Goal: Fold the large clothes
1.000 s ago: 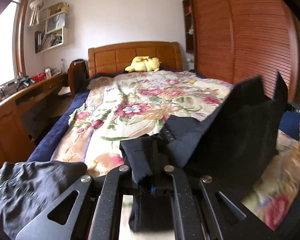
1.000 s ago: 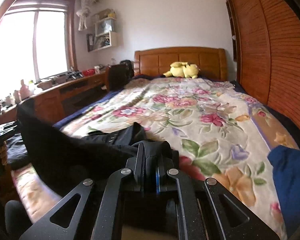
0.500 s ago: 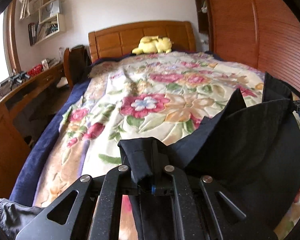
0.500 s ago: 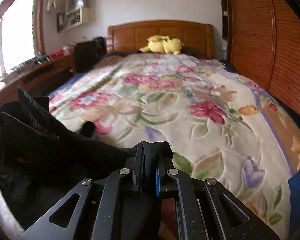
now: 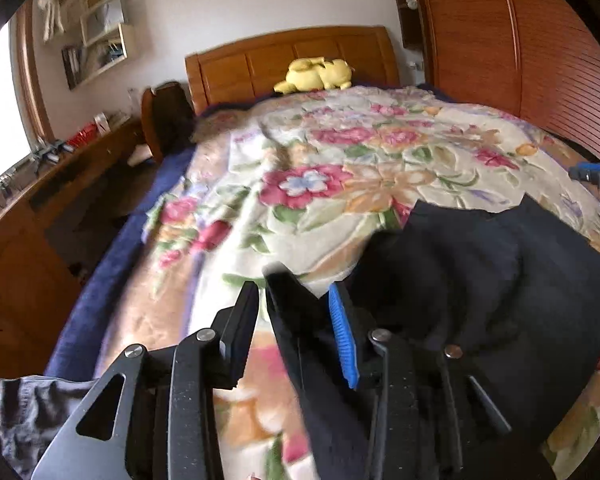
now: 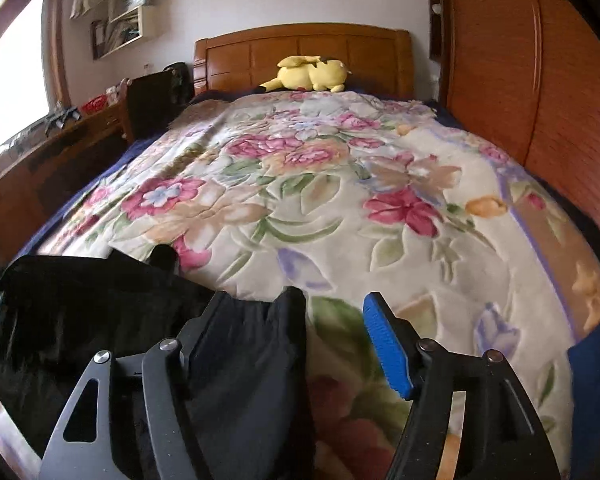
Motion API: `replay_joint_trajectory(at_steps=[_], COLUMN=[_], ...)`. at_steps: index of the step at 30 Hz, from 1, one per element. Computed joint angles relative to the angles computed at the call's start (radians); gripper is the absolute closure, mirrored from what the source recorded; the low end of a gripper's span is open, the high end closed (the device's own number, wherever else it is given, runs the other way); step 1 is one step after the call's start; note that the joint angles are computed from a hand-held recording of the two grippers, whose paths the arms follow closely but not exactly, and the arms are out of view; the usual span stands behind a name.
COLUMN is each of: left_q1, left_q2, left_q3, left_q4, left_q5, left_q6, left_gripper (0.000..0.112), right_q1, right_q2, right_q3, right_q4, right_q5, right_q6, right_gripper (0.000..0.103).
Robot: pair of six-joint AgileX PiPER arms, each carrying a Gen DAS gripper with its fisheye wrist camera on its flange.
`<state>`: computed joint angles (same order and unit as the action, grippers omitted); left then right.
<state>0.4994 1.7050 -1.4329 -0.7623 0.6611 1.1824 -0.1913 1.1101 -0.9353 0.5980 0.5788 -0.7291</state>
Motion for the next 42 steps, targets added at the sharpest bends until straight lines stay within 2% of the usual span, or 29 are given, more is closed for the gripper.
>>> replay_joint_trajectory(at_steps=[2,3,5,8,12,16,17,20,22,25,28,34,38,42], left_q1=[0.027,0.045,0.073,0.116,0.186,0.260,0.274,0.298,0.299,0.293,0.270,0.233,0.216,0.198], left_q2=[-0.018,-0.039,-0.070,-0.126,-0.182,-0.213,-0.215,-0.214,-0.198,-0.172,-0.170,-0.150,-0.126,-0.124], left_q3=[-0.006,0.015,0.066,0.188,0.348,0.460,0.478,0.527,0.536,0.530,0.540,0.548,0.532,0.538], left_q4=[-0.005,-0.024,-0.060,-0.111,-0.165,-0.200,-0.202,-0.220,-0.220,-0.207,-0.205,-0.176,-0.137,-0.132], left_q5=[0.047,0.068,0.088,0.102,0.126,0.154,0.162,0.145,0.133,0.122,0.086,0.040,0.036,0.019], left_q6=[-0.005,0.020,0.080,0.192,0.336,0.442,0.461,0.520,0.525,0.506,0.499,0.480,0.437,0.427], left_gripper=[0.074,0.074,0.074,0.073,0.073,0.072,0.071,0.070,0.070,0.069,0.067,0.066,0.065,0.065], right_q1=[-0.005,-0.046,-0.149,-0.317,-0.537,-0.707,-0.697,-0.601,-0.541,-0.437,-0.375,-0.315,-0.303,-0.319], right_q2=[-0.076,-0.109,-0.152,-0.233,-0.284,-0.302,-0.295,-0.309,-0.299,-0.245,-0.152,0.042,0.097,0.149], right_q3=[0.059,0.098,0.155,0.244,0.290,0.309,0.306,0.323,0.337,0.355,0.344,0.291,0.281,0.255], right_q4=[0.006,0.068,0.188,0.275,0.310,0.312,0.300,0.245,0.221,0.204,0.228,0.278,0.294,0.308], right_q5=[0.012,0.034,0.113,0.241,0.433,0.572,0.571,0.488,0.437,0.333,0.277,0.254,0.251,0.297], right_q6=[-0.032,-0.105,-0.261,-0.435,-0.576,-0.684,-0.676,-0.611,-0.575,-0.516,-0.509,-0.532,-0.571,-0.606], right_gripper=[0.033,0.033,0.033,0.033,0.033,0.033,0.033,0.033,0.028,0.025,0.023,0.023,0.023,0.034])
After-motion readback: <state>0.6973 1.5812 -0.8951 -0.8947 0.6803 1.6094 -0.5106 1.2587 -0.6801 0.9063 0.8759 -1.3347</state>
